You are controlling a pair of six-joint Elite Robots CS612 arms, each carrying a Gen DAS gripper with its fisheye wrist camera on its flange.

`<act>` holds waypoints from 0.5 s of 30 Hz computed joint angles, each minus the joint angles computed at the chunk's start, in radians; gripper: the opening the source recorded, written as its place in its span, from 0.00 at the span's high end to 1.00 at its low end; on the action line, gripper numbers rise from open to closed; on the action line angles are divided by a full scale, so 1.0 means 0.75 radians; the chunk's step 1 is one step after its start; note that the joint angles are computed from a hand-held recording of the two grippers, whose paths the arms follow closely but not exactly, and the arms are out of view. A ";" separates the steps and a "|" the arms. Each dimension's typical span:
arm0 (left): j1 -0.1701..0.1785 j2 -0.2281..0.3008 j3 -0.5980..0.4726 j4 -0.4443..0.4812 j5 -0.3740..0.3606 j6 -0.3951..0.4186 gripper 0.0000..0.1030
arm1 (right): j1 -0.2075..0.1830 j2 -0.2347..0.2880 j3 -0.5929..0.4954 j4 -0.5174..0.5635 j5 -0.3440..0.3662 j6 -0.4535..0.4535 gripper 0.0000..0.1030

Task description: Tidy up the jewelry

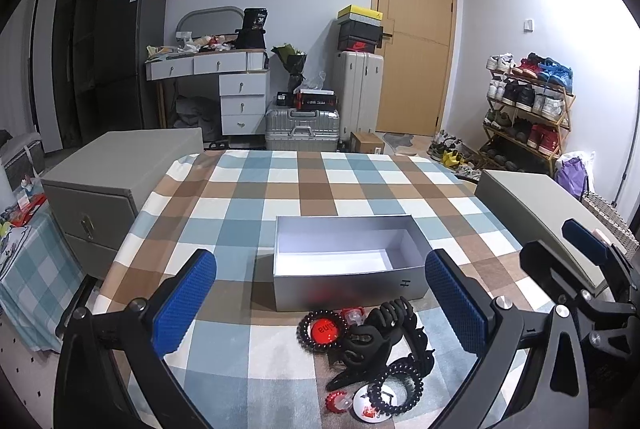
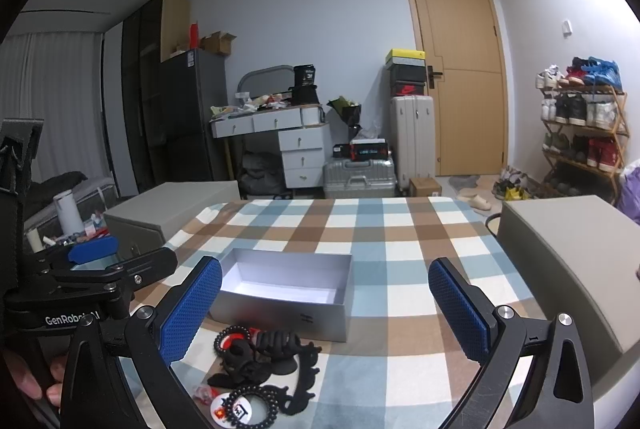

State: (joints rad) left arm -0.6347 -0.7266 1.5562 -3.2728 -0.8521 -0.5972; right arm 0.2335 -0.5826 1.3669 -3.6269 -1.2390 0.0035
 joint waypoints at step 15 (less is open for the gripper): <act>0.004 0.000 0.008 -0.006 -0.004 -0.007 0.01 | -0.004 -0.002 0.002 0.002 -0.001 0.011 0.00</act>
State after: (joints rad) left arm -0.6316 -0.7265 1.5621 -3.2772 -0.8554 -0.6028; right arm 0.2305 -0.5843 1.3684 -3.6253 -1.2398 0.0118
